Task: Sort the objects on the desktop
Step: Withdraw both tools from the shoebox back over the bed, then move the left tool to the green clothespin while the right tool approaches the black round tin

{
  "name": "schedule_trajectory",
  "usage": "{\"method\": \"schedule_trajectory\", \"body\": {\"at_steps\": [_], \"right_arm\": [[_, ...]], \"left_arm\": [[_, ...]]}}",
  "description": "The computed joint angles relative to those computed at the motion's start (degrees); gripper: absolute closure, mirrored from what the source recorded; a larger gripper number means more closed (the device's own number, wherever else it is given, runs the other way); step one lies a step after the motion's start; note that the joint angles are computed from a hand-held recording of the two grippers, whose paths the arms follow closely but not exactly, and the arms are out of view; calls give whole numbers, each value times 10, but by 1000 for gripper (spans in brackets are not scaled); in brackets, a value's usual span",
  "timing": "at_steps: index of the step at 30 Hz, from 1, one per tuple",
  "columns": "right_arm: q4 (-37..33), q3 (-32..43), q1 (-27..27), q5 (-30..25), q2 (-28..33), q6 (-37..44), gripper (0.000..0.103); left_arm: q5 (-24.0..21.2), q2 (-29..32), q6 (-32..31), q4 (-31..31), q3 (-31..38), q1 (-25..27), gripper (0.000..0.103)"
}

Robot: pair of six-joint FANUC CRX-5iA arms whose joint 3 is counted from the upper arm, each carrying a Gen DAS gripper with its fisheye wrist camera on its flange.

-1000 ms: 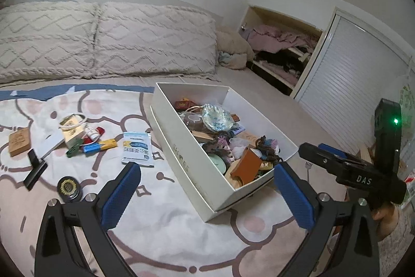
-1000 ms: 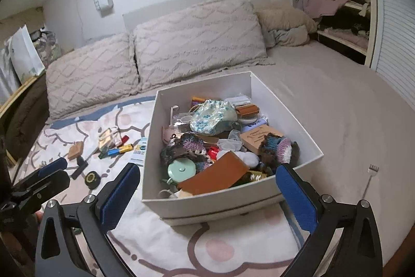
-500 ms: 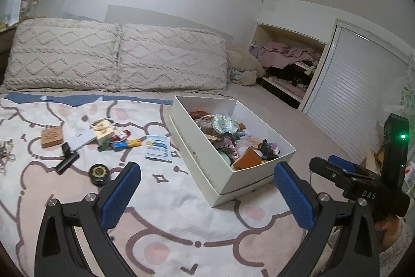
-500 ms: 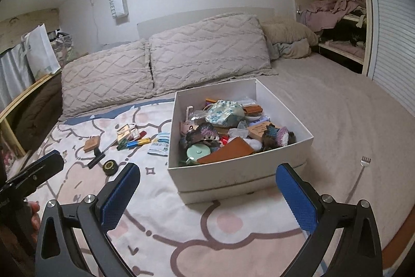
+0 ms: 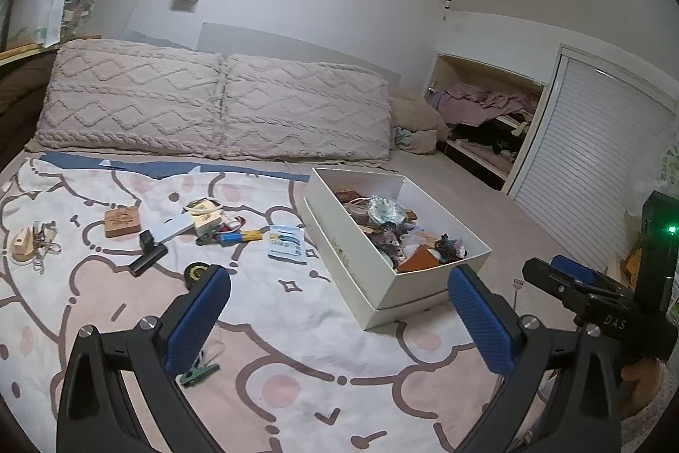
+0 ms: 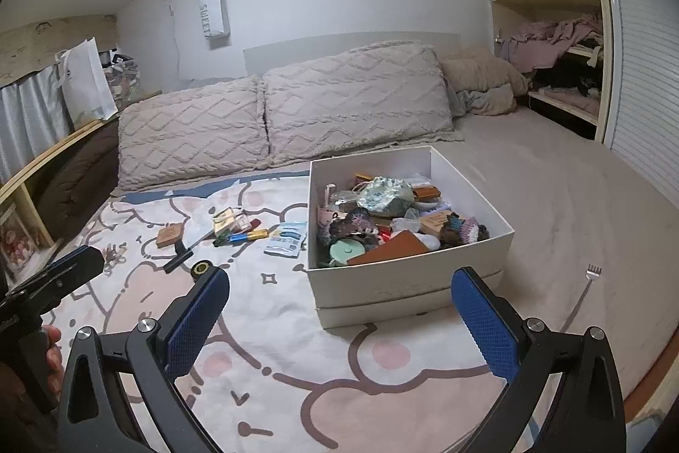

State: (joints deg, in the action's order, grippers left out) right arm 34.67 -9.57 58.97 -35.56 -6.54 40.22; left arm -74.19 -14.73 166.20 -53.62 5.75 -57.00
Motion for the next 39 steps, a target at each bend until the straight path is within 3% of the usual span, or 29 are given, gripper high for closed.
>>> {"method": "schedule_trajectory", "body": {"at_steps": [14, 26, 39], "right_arm": [[-15, 13, 19, 9, 16, 6, 0], [-79, 58, 45, 17, 59, 65, 0], [-151, 122, 60, -1, 117, 129, 0]], "left_arm": [[-56, -22, 24, -19, -15, -19, 0], [-121, -47, 47, -27, -42, -22, 0], [-148, -81, 53, -8, -83, 6, 0]]}}
